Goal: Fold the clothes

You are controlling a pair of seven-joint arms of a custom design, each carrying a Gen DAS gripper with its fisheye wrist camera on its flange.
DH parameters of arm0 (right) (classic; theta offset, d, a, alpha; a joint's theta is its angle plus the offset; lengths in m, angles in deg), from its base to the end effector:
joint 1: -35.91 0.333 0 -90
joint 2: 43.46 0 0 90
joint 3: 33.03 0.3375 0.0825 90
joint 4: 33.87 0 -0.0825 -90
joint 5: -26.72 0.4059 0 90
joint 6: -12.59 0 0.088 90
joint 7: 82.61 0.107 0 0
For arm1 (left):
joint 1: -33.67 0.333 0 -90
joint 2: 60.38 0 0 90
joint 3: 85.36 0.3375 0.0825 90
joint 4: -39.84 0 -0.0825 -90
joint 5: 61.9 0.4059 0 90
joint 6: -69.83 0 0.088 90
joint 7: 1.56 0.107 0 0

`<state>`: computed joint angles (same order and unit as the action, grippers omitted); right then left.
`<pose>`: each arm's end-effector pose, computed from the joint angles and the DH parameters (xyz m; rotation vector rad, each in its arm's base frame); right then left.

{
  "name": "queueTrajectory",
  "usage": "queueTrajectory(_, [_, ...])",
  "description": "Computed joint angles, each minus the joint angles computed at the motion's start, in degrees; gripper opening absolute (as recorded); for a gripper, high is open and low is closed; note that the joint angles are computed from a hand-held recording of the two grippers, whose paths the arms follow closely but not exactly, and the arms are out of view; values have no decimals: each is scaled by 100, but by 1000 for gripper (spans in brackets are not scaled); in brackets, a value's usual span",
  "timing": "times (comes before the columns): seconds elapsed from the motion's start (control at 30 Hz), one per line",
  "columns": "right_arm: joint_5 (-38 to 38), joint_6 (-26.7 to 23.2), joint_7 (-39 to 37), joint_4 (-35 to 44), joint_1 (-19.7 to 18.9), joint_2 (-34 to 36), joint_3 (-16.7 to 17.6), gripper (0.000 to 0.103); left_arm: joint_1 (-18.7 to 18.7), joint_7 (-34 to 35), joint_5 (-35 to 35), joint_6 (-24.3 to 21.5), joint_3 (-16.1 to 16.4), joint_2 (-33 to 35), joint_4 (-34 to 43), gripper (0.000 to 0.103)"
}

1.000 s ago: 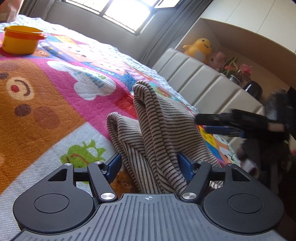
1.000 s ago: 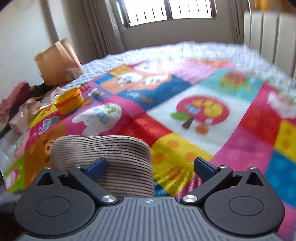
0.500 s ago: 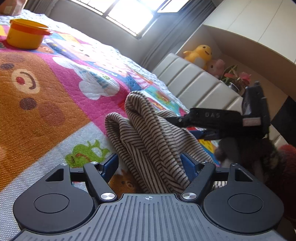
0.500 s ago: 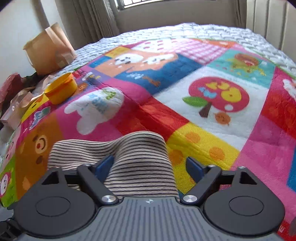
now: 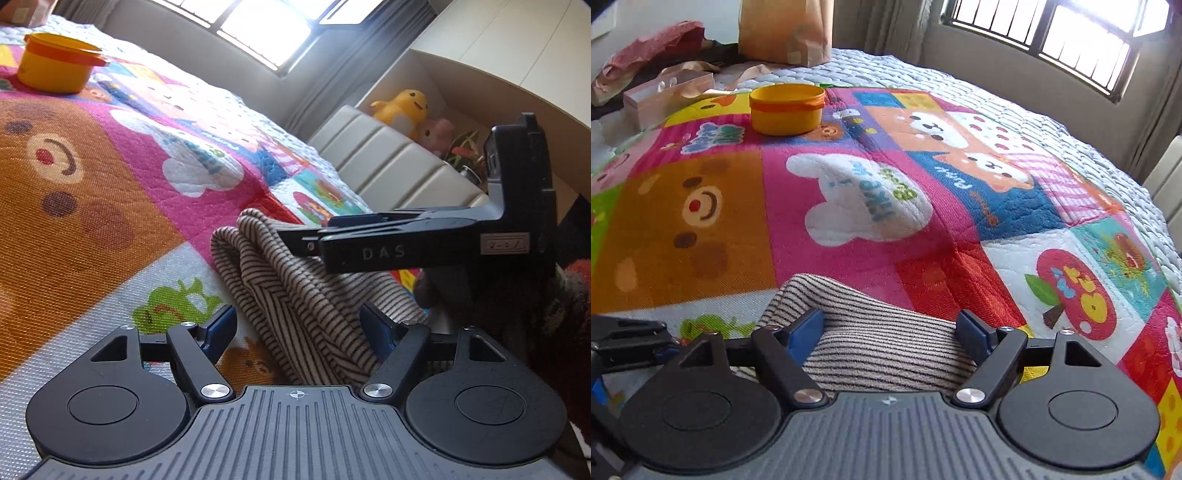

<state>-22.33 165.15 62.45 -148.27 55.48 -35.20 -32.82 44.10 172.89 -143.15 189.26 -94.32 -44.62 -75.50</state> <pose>0.5955 0.2372 0.4483 -1.8945 1.7927 -0.8633 0.6248 -0.0293 0.3441 1.2412 -2.1211 1.6095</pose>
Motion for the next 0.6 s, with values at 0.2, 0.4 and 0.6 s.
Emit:
queueTrajectory(0.2, [-1271,218,1790,-1381,-140,-1500,278,79,16,-30,16,-55,-1,32,33,82])
queueTrajectory(0.4, [-1459,952,2691,-2462,-473,-2101,763,78,-31,-94,88,104,-6,-47,-7,84])
queueTrajectory(0.6, [-3102,439,3971,-2415,-501,-1813,1122,82,-170,-107,244,616,73,-581,-330,86])
